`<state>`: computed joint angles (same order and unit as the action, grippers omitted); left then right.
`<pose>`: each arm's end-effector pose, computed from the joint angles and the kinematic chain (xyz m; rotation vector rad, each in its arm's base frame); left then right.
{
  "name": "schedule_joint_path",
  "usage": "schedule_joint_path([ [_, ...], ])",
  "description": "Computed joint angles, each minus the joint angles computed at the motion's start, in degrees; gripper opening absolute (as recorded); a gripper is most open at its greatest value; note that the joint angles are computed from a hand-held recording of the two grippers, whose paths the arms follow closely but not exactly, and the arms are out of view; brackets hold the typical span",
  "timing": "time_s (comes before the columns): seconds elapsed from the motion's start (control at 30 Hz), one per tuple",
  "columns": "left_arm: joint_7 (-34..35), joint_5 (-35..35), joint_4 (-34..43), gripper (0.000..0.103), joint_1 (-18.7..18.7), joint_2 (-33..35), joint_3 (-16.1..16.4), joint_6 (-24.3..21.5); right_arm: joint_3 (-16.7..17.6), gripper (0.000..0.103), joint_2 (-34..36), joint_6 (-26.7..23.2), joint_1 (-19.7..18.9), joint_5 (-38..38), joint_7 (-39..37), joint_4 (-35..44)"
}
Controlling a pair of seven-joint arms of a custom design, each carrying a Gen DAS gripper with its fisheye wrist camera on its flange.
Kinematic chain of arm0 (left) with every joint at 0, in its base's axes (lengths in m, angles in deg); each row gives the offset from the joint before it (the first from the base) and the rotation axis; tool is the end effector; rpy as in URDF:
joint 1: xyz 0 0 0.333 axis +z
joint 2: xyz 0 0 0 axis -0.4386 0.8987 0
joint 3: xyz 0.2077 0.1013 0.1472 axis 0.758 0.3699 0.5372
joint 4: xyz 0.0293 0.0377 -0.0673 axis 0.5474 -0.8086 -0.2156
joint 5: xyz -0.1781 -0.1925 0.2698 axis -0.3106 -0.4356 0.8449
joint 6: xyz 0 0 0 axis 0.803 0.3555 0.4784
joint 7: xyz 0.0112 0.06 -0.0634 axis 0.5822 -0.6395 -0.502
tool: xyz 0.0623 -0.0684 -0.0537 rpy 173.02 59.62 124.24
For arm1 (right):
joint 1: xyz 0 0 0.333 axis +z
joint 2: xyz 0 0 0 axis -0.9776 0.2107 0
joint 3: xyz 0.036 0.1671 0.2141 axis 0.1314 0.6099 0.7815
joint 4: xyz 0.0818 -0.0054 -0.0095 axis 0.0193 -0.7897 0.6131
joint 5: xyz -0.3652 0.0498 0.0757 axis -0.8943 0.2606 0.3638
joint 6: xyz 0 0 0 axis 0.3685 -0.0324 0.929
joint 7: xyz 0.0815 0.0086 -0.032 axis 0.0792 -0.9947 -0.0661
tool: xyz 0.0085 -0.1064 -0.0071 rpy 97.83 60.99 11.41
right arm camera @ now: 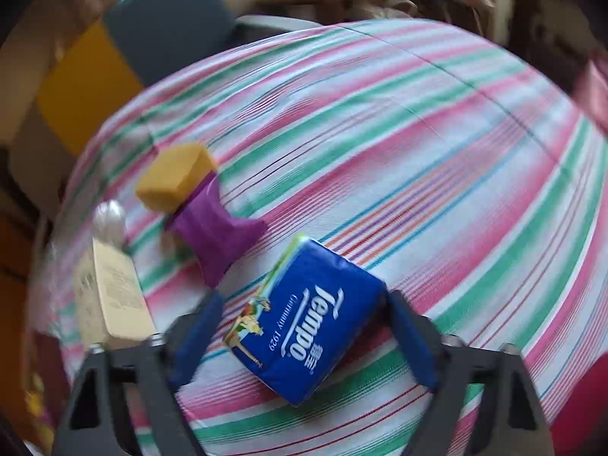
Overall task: Organize objects
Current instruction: 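Grasp the white plastic bag with the left gripper while the right gripper grasps the Tempo tissue pack, then carry the white bag with the left gripper into the tray and release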
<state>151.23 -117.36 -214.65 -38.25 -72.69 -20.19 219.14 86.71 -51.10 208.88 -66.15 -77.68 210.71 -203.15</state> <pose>0.4892 -0.1487 0.5143 -1.3943 2.3586 -0.9608 0.4730 0.1639 0.4372 -1.0370 2.5350 -0.4611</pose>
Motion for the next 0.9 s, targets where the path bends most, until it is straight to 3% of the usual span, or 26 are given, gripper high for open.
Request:
schedule_joint_path([
  [0.1, -2.4, 2.7, -2.9, 0.063, 2.1, -2.5, 0.4, 2.8, 0.5, 0.055, 2.8, -2.4, 1.4, -1.4, -6.2, 3.5],
  [0.23, -6.8, 7.7, -6.3, 0.063, 5.4, -4.8, 1.2, 6.2, 0.4, 0.055, 5.2, -5.4, 3.0, -2.1, -10.3, 6.1],
  [0.37, -9.9, 11.6, -8.7, 0.063, 7.6, -6.3, 2.4, 7.9, -0.2, 0.055, 5.2, -5.2, 3.6, -2.5, -10.7, 5.7],
  [0.8, -11.1, 12.4, -11.9, 0.063, 8.7, -8.3, 6.0, 7.9, 0.1, 0.055, 4.2, -6.1, 3.8, -4.9, -10.9, 5.1],
  [0.9, -10.2, 10.7, -11.3, 0.063, 8.3, -8.0, 7.3, 6.2, 0.3, 0.055, 3.9, -6.3, 4.0, -5.2, -10.6, 4.8],
])
